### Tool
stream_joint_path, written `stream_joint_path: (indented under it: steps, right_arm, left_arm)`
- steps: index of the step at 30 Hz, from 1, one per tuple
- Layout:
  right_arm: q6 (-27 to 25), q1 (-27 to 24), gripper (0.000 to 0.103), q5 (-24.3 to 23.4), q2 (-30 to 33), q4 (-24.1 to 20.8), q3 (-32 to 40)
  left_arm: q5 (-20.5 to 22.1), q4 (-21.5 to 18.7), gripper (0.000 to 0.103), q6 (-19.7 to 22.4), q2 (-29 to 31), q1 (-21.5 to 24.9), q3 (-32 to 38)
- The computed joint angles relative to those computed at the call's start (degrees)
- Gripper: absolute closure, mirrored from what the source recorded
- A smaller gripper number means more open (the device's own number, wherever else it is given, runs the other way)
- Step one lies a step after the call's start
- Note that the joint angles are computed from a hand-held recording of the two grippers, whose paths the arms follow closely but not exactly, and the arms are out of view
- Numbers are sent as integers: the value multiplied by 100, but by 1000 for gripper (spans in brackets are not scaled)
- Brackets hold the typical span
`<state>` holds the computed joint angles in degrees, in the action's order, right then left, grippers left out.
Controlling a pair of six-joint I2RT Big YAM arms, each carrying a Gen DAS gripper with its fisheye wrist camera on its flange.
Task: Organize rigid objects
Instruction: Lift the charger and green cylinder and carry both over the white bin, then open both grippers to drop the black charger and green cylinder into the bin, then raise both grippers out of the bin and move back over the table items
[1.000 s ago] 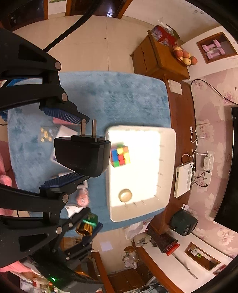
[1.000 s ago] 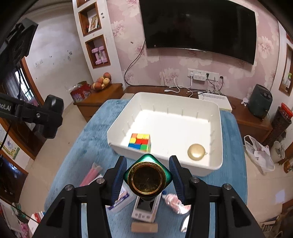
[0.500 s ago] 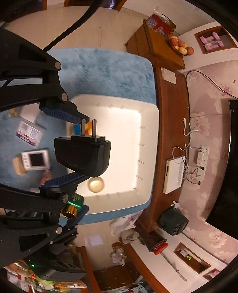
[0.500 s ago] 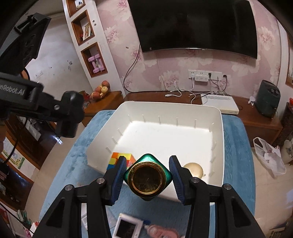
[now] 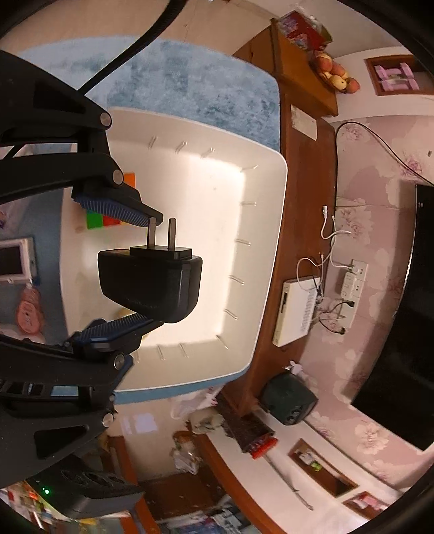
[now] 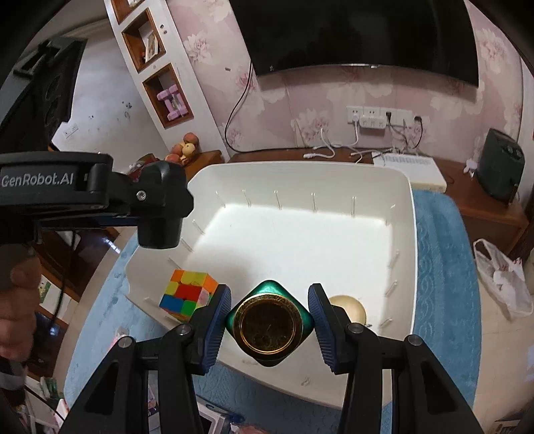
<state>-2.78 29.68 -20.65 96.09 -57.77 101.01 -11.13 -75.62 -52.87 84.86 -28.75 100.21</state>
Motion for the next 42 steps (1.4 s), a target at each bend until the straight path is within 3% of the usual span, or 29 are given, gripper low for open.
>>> stream_joint_path:
  steps: [4, 12, 14, 16, 27, 30, 42]
  right_arm:
    - [-22, -23, 54, -7, 68, -52, 24]
    - [-109, -83, 53, -147, 147, -107, 183]
    - [-125, -95, 50, -143, 151, -130, 224]
    - [-144, -105, 46, -163, 157, -179, 259]
    - [-559, -80, 29, 90, -171, -210, 201]
    - [-604, -76, 22, 94, -327, -203, 168]
    - [-495, 77, 21, 304, -1125, -85, -178]
  left_arm:
    - [28, 219, 46, -27, 0, 26, -147]
    - [12, 130, 45, 118, 194, 63, -20]
    - [19, 170, 39, 103, 194, 76, -1]
    - [-102, 165, 24, 68, 195, 77, 51]
    - [-541, -420, 21, -206, 120, -45, 372]
    - [-711, -525, 21, -315, 2, -134, 408]
    - [-2069, -1123, 21, -930, -773, -780, 256]
